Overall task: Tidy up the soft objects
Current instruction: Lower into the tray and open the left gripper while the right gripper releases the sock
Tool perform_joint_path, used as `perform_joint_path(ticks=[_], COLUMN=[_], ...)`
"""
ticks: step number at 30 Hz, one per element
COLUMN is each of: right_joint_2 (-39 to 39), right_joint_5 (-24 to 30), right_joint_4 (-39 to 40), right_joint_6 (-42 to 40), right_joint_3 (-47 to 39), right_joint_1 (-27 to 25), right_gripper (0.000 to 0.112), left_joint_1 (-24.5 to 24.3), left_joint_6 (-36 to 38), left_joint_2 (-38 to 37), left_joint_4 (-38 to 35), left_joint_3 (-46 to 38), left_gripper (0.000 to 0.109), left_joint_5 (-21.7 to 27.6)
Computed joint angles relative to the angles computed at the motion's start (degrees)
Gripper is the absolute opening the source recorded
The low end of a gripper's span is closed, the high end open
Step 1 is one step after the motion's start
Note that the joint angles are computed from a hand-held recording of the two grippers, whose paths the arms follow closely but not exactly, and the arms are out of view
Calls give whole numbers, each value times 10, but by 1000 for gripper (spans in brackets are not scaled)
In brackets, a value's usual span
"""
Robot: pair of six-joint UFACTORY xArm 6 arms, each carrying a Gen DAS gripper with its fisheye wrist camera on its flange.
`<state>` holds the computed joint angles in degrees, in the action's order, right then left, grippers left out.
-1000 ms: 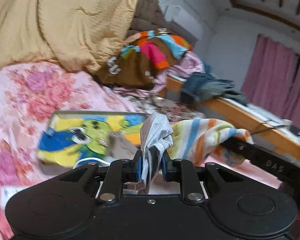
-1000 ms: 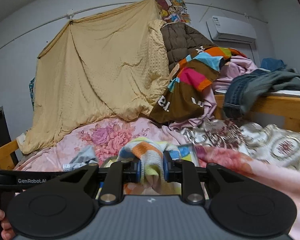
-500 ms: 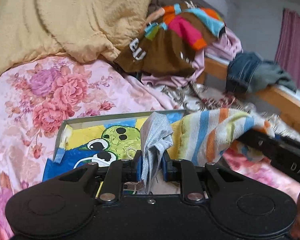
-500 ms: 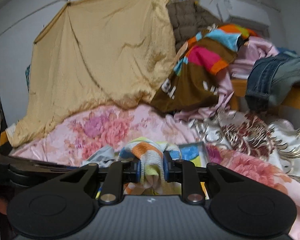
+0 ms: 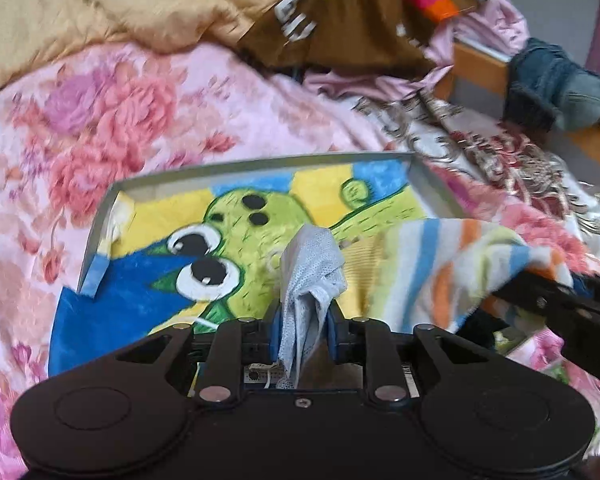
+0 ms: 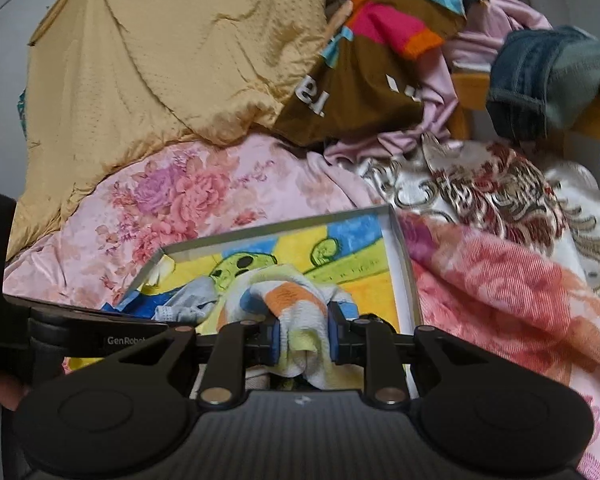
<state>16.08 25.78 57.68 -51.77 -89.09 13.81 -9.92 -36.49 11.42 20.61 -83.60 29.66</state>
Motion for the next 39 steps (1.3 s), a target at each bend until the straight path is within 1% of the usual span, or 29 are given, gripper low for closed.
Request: perform_joint_path(ticks=[2, 5, 7, 11, 13, 17, 19, 21, 22, 23, 25, 27, 28, 31, 35, 39], right_joint_2=[5, 10, 12, 12, 12, 6, 2, -5, -9, -14, -29, -52, -63, -102, -155, -207], right_joint_5=[11, 19, 21, 19, 20, 17, 21, 20, 20, 20, 14, 5, 0, -20, -32, -48], right_joint_4=[-20, -44, -52, -62, -67, -70, -59, -51, -47, -41, -26, 8, 25, 82, 151, 217], right_joint_6=[27, 59, 68, 83, 87, 84, 78, 73, 69, 63, 46, 12, -4, -57, -121, -196], right_joint_3=[-6, -13, -14, -13, -13, -9, -8, -2, 0, 4, 18, 41, 52, 89, 134, 181], right_joint_1=[-5, -9, -10, -11, -12, -14, -17, -19, -19, -20, -19, -17, -15, -10, -9, -8], right_gripper=[26, 31, 35, 39, 49, 61, 73, 80, 83, 84, 86, 90, 94, 99, 102, 103], left_joint_1=[0, -3, -4, -5, -6, -10, -13, -17, -19, -21, -24, -28, -30, -37, -52, -66], left_joint_6=[2, 5, 10, -5, -16, -45, -61, -84, -92, -101, -130, -161, -178, -213, -280, -332], left_joint_2=[6, 11, 13, 12, 7, -1, -7, -17, -24, -33, -58, -83, -96, -138, -201, -260], left_joint_4=[-8, -9, -15, -11, -7, 23, 37, 57, 62, 66, 83, 100, 110, 134, 204, 255], left_joint_3=[-5, -10, -13, -16, -14, -10, -7, -2, 2, 9, 29, 51, 62, 99, 150, 196], left_gripper=[24, 26, 26, 31, 33, 46, 52, 63, 66, 70, 72, 79, 79, 82, 88, 94], left_joint_5=[7, 18, 27, 35, 38, 46, 47, 53, 56, 56, 50, 45, 43, 31, 27, 38])
